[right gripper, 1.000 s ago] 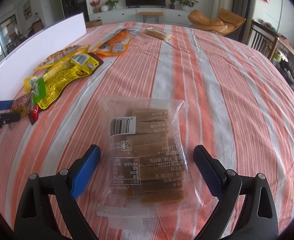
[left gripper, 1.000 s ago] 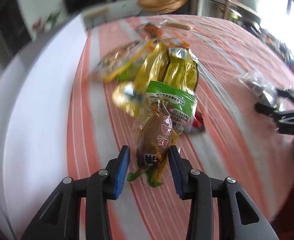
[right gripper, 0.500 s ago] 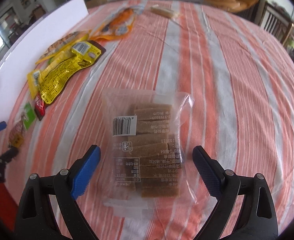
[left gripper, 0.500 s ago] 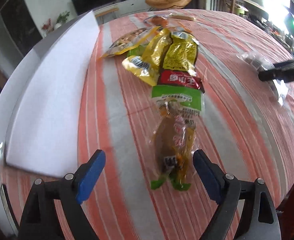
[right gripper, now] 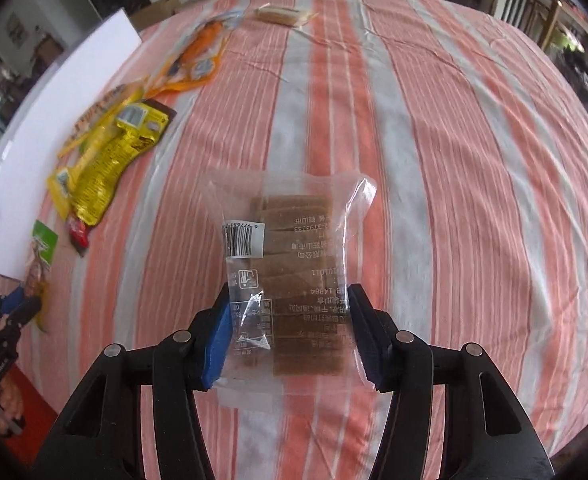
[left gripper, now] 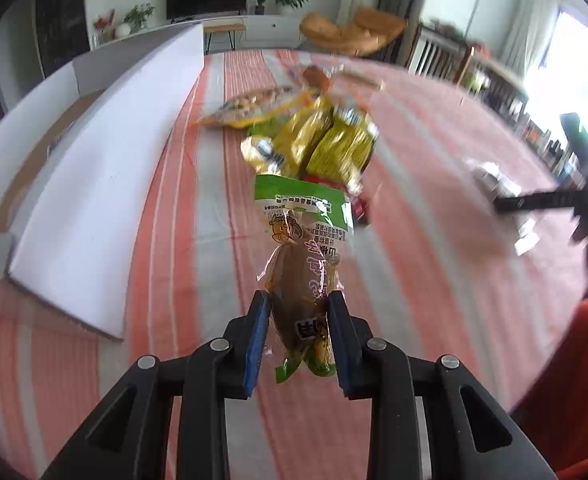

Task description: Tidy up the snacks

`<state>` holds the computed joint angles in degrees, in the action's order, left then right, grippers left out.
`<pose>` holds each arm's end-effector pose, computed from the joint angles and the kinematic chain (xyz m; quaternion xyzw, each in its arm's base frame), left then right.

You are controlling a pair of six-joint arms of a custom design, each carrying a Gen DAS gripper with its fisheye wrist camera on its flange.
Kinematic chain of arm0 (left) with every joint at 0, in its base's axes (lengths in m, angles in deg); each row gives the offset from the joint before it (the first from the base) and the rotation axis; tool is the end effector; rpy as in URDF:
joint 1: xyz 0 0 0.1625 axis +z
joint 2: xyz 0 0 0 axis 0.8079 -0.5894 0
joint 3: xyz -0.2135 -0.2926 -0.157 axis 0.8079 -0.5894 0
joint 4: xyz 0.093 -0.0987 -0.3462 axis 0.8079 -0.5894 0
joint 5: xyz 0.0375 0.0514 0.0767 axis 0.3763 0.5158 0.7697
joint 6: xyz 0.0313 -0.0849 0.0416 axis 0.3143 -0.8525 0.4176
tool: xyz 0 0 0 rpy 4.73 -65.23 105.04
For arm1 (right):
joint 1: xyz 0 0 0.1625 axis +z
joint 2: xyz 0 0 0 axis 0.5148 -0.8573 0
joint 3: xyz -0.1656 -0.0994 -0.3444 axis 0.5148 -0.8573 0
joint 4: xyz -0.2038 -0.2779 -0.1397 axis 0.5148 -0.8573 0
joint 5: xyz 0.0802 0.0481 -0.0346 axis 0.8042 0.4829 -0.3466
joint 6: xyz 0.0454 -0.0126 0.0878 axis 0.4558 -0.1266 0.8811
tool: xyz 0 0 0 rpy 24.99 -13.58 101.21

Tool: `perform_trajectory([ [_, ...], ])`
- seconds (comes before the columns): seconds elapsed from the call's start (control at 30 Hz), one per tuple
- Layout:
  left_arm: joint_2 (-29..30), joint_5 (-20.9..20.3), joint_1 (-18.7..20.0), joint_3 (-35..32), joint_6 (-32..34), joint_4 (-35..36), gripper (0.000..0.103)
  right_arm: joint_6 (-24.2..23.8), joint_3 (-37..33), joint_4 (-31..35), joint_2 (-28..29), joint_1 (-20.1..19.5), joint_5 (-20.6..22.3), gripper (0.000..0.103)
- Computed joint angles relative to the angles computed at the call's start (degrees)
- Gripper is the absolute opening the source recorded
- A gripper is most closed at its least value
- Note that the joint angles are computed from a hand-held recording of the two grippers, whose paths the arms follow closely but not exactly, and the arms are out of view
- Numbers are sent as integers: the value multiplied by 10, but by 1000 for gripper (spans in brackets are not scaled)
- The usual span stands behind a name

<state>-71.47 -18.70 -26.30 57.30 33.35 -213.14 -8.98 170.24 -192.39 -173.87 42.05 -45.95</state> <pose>-0.3296 -0.3795 0.0355 0.3022 0.9160 -0.1662 0.2048 -0.0028 -0.3171 0.3931 -0.0281 -0.9283 0.2150 0.3020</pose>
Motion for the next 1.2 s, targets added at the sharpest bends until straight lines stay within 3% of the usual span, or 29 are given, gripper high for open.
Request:
perform_trajectory([
  [0.07,-17,-28,4,5,-8,-24,29,6,0,9,-20,-2,36,57],
  [0.13,-35,-51,10,5,-12,-41,29,16,-4,14,-28,21,47,57],
  [0.3,-98,-45,35,-20,-9,-33,29,76,-55,19,37,154,62,57],
  [0.37,-127,2,49,-38,-5,-6,29,105,-87,4,96,218,71,57],
  [0.5,-157,94,88,-76,-18,52,29,144,-162,-25,232,309,104,57],
  [0.6,-153,172,111,-105,-31,109,29,144,-211,-51,329,358,106,58],
  [0.63,-149,191,116,-113,-40,131,35,145,-228,-58,364,371,112,60],
  [0.7,-137,230,123,-134,-83,203,71,142,-253,-70,421,379,139,74],
  [0.73,-134,251,122,-132,-99,217,95,141,-262,-72,440,382,135,86],
  [0.77,-134,269,116,-119,-105,208,99,143,-270,-76,461,391,112,87],
  [0.87,-139,275,96,-79,-97,163,99,130,-253,-120,474,396,93,87],
  [0.93,-144,274,77,-50,-101,138,99,105,-216,-164,450,386,90,87],
  [1.0,-148,259,57,-25,-93,103,100,65,-167,-215,416,375,53,87],
  [1.13,-149,168,-8,41,-63,7,100,-25,-45,-330,332,321,-26,87],
  [1.2,-136,121,-32,58,-46,-32,100,-69,23,-397,287,267,-66,87],
])
